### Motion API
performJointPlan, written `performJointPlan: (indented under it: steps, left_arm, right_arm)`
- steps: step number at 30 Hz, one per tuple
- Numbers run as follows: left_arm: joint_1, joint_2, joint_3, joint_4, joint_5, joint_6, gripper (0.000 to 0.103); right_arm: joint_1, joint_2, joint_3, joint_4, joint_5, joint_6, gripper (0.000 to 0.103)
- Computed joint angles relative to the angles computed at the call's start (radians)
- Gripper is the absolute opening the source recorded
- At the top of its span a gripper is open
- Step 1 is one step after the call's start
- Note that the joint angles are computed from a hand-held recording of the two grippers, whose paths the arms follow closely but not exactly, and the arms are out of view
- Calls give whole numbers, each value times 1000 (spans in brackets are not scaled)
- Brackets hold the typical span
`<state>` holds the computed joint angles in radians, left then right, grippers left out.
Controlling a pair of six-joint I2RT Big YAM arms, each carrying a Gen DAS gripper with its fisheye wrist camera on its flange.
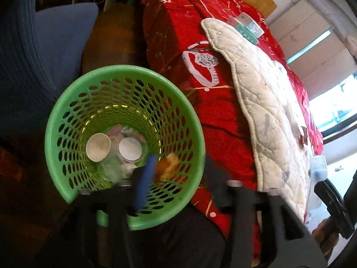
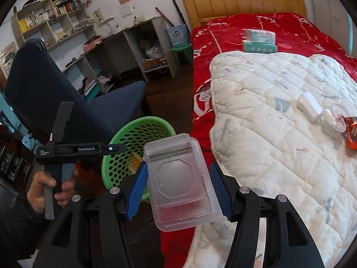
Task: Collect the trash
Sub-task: 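Carry the bread piece and clear box to the green basket and release both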
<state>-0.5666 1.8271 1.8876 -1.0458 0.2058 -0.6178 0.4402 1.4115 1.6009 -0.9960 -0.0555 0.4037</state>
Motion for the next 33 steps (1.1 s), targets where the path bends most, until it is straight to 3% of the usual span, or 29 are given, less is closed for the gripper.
performJointPlan:
  steps: [5, 15, 24, 33]
  left_arm:
    - [10, -22, -42, 28, 13, -21, 59]
    - [19, -120, -133, 33, -83, 16, 61]
    - [54, -224, -230, 54, -152, 0, 66]
    - [64, -240, -257, 59, -147, -15, 68]
  right_arm:
    - [6, 36, 37, -10, -9, -7, 55]
    - [53, 148, 141, -30, -37, -20, 55]
    - [93, 270, 253, -57, -55, 1, 55]
    - [105, 348, 316, -51, -84, 58, 58]
